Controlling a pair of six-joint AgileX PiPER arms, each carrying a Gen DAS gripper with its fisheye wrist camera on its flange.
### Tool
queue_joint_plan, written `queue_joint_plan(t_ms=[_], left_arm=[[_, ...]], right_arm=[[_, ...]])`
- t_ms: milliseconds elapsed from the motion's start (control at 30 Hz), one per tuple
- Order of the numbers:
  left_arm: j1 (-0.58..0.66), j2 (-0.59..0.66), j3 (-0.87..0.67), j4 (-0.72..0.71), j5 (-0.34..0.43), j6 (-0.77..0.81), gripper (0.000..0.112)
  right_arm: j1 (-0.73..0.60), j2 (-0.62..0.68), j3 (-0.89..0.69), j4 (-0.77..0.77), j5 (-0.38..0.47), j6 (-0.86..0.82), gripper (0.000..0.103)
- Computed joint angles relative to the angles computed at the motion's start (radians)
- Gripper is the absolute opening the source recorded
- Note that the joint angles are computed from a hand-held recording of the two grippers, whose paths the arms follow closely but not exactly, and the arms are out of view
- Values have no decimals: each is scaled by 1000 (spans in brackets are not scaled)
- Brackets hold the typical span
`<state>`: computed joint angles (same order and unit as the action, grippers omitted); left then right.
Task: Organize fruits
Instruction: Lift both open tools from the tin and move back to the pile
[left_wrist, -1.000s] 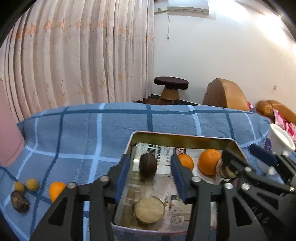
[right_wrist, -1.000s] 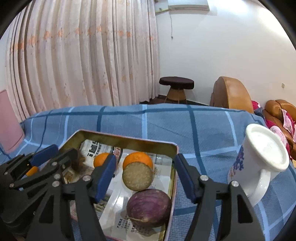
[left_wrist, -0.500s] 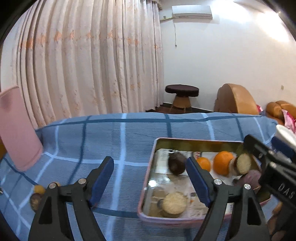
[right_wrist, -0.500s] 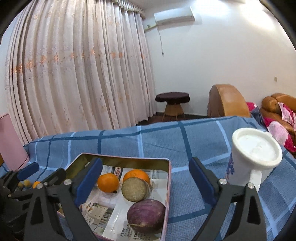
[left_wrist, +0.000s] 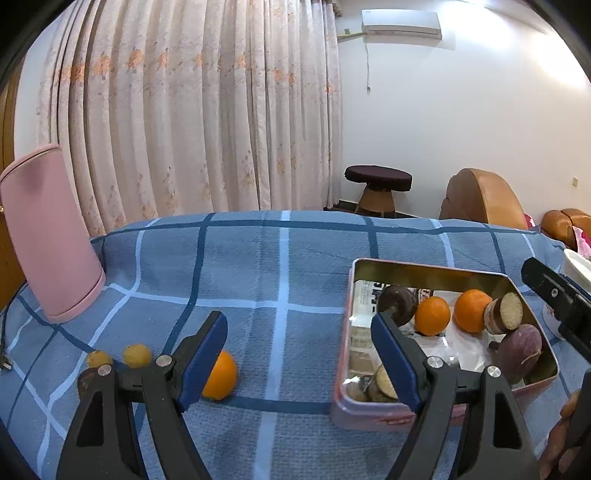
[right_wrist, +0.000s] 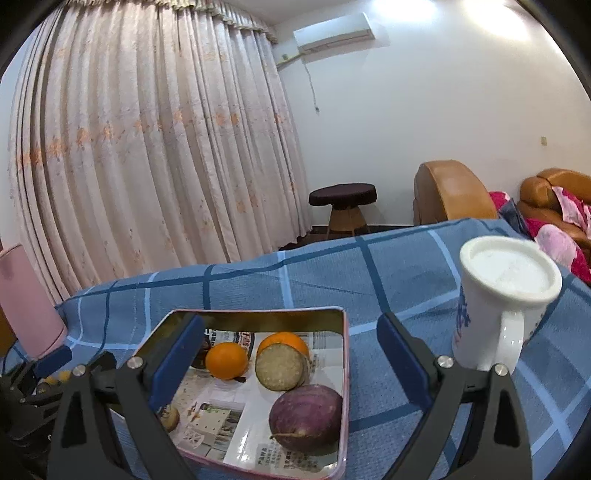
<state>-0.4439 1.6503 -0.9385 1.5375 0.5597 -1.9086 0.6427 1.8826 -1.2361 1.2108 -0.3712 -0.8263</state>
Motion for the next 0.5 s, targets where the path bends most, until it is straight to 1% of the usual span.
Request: queue_joint_plan(t_ms=[233, 333, 400, 500], left_arm=[[46, -36, 43, -8, -38, -15, 81], [57, -51, 61, -10, -40, -11, 81], [67, -64, 76, -9, -44, -13, 81], [92, -77, 91, -20, -54, 0, 81]], right_arm=[[22, -12, 24, -13, -28, 53, 97], [41, -8, 17, 10, -47, 18, 97], [62, -8, 16, 32, -77, -18, 97], [78, -7, 13, 37, -75, -12, 97]])
